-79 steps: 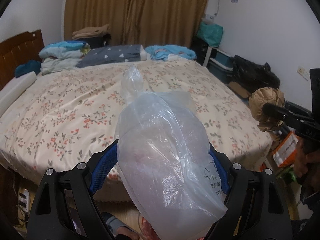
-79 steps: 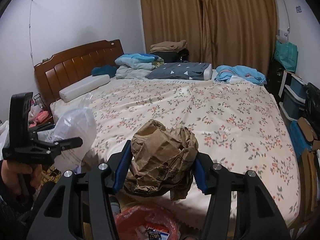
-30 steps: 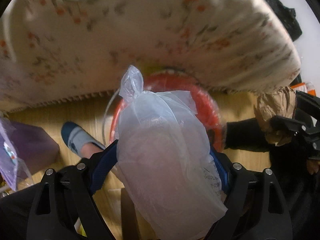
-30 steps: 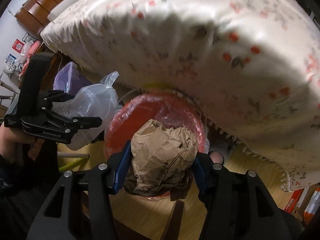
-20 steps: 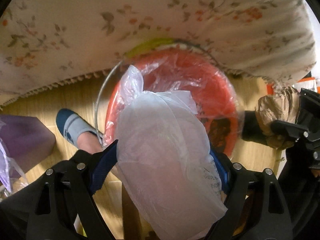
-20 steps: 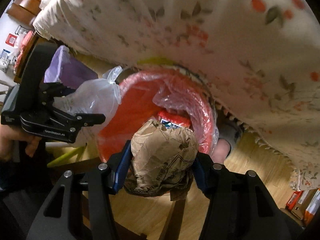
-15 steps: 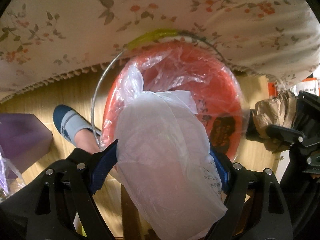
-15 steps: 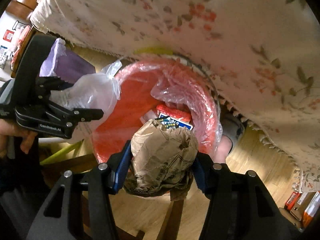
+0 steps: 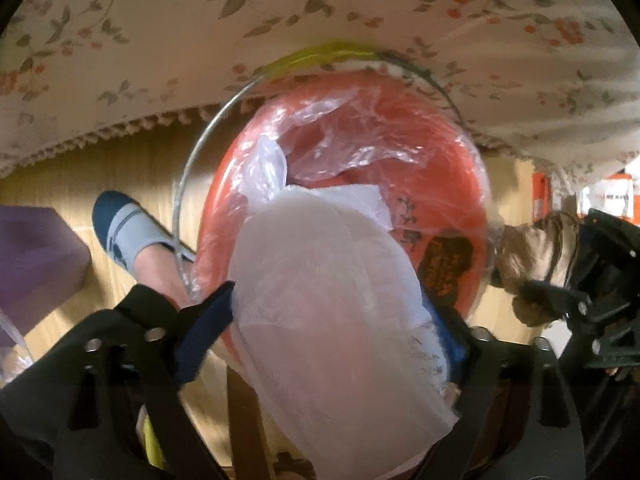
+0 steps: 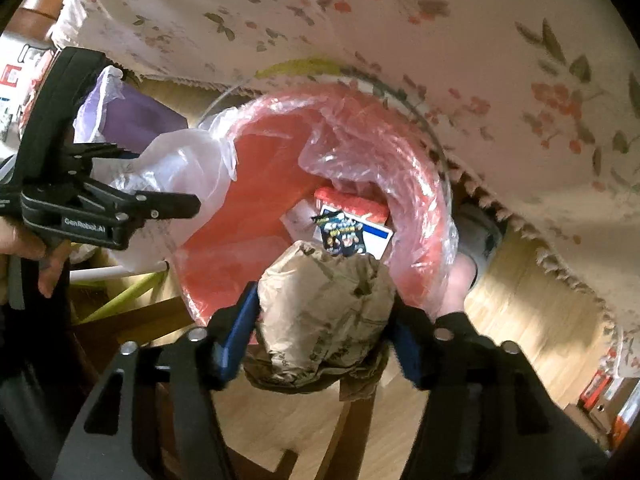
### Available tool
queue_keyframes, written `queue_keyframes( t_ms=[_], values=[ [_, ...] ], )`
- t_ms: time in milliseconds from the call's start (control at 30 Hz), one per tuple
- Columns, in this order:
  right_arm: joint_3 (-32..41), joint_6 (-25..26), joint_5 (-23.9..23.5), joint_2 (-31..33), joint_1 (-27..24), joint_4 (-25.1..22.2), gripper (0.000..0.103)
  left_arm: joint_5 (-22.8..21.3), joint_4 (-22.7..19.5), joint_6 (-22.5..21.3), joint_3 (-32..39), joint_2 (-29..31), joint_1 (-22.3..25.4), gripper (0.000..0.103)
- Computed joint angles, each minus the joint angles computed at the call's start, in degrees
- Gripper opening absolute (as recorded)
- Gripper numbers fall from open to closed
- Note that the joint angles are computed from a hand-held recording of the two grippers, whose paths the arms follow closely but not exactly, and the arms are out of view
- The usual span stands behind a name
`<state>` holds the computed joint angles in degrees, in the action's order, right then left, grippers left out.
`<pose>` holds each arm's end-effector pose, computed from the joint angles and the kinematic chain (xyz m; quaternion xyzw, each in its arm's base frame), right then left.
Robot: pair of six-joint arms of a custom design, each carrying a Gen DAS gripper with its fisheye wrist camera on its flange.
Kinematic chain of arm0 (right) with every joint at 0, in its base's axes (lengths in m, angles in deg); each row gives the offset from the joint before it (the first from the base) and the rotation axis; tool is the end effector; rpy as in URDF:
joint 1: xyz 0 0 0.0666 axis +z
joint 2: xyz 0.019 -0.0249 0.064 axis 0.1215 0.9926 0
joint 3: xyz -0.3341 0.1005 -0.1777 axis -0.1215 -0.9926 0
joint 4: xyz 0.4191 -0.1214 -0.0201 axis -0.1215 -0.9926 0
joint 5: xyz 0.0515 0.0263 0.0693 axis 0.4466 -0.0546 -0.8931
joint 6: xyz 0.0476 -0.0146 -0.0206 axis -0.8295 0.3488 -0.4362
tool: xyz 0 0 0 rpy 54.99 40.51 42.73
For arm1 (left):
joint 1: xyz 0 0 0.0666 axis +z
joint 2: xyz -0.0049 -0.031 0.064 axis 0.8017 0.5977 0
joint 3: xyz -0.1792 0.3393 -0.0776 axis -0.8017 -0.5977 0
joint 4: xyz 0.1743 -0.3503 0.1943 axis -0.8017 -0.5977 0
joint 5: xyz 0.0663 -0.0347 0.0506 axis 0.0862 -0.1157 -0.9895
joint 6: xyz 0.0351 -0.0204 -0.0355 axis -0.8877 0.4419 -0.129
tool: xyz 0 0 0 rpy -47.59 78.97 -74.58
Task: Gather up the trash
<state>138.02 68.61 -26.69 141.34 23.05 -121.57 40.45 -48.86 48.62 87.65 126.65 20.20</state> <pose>0.5675 0.1711 0.3315 0.3958 -0.9092 -0.1171 0.0551 0.5203 -0.3499 0.2830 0.1607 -0.9755 0.1494 0.0161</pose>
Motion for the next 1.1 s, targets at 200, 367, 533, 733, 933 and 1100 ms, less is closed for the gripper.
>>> queue_keyframes(
  t_ms=[200, 367, 533, 733, 933, 1100],
  values=[
    [-0.9, -0.3, 1.3, -0.5, -0.1, 1.6, 0.098, -0.3, 0.7, 0.9, -1.1, -1.1, 0.2, 0.097],
    [-0.8, -0.1, 1.3, -0.8, -0.2, 1.9, 0.098, -1.5, -0.5, 0.2, -0.3, -0.9, 0.1, 0.097],
    [-0.8, -0.1, 1.5, -0.8, -0.2, 1.9, 0.098, -1.6, -1.2, 0.3, -0.2, -1.0, 0.0, 0.097],
    [-0.3, -0.7, 1.4, -0.8, -0.4, 2.0, 0.098, -2.0, -1.6, 0.4, -0.5, -1.7, 0.0, 0.097],
    [0.5, -1.6, 1.5, -1.1, -0.3, 1.7, 0.098, -1.9, -3.2, -0.3, 0.8, -1.9, -0.3, 0.097],
    [1.9, -2.1, 1.4, -1.4, -0.4, 0.9, 0.098, -2.4, -5.2, -1.1, 2.1, -2.2, -0.7, 0.097]
  ],
)
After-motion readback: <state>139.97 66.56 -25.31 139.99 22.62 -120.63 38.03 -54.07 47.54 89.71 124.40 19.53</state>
